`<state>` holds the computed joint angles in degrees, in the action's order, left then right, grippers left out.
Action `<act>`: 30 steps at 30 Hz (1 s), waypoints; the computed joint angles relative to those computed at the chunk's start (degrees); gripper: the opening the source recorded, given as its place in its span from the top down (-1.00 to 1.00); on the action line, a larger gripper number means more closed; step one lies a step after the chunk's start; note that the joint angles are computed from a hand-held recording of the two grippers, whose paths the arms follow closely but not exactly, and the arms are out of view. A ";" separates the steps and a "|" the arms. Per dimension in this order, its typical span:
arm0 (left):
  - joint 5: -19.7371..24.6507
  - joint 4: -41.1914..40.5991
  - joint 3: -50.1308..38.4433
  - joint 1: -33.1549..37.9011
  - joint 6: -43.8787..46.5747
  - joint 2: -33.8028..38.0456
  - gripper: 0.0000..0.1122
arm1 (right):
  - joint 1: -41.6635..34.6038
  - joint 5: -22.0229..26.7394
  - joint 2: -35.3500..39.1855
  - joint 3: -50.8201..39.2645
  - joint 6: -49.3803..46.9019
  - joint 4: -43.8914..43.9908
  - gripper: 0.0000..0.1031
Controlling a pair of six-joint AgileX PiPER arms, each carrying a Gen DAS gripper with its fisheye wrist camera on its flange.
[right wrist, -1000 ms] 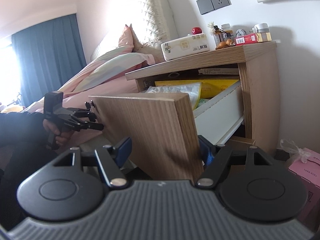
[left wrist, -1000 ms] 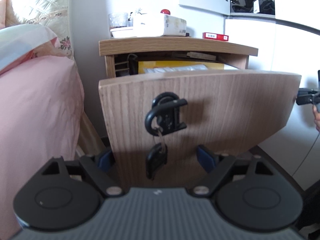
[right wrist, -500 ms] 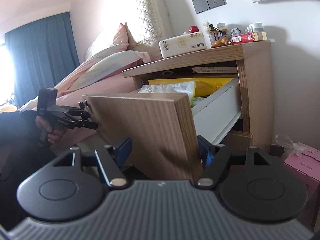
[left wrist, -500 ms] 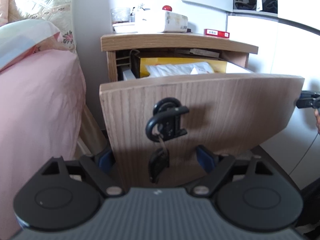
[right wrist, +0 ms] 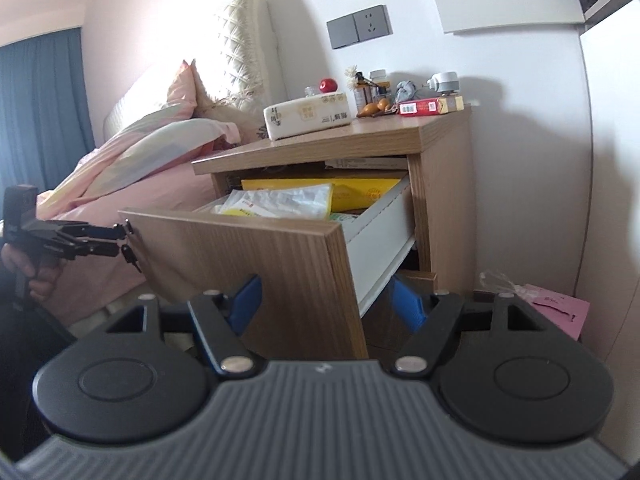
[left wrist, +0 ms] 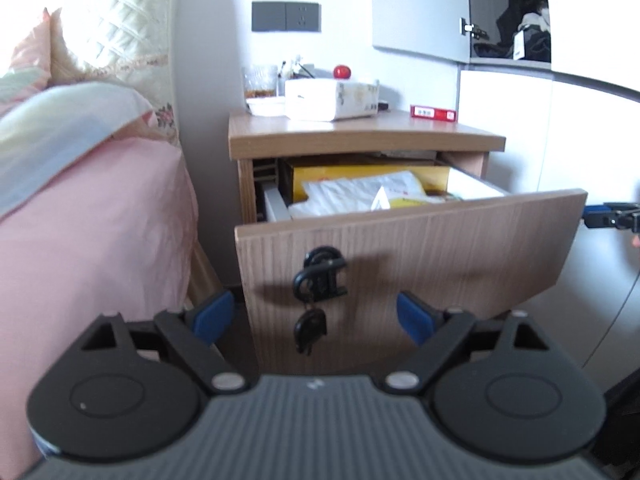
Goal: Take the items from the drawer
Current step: 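Release the drawer edge and raise the right tool above the drawer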
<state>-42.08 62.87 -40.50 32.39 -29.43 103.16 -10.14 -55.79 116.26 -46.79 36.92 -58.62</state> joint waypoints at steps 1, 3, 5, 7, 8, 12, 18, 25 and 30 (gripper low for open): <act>0.05 -2.00 1.31 -0.31 1.40 -1.33 -0.62 | 1.21 1.50 -1.98 1.81 -1.70 3.27 -0.45; 1.66 -4.24 3.06 -1.65 1.06 -4.12 -0.64 | 3.77 2.03 -5.92 6.38 -6.89 10.11 -0.45; 3.20 -5.91 4.51 -3.29 -0.06 -6.39 -0.65 | 6.24 1.31 -9.47 10.40 -9.98 15.75 -0.48; 4.28 -6.44 5.67 -4.93 -1.79 -8.06 -0.65 | 8.44 0.14 -12.31 13.47 -10.90 19.66 -0.50; 4.51 -7.26 6.30 -5.78 -1.77 -8.71 -0.65 | 9.57 -0.53 -13.58 14.83 -11.09 21.43 -0.50; 5.12 -14.14 8.64 -9.90 1.18 -10.52 -0.66 | 13.89 -4.84 -16.18 18.56 -11.87 27.29 -0.59; 5.29 -29.81 10.31 -16.75 9.42 -11.57 -0.79 | 22.33 -3.71 -16.78 18.75 -14.40 38.96 -0.60; 8.86 -41.27 9.79 -23.42 12.98 -13.39 -0.83 | 28.11 -2.91 -15.47 17.24 -15.61 45.63 -1.00; 10.23 -51.60 9.85 -27.45 20.85 -12.52 -0.83 | 33.50 -2.79 -14.85 16.86 -20.63 56.32 -1.00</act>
<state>-31.86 11.27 -30.65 4.94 -8.58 90.64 23.36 -58.58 101.41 -29.92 16.29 -2.30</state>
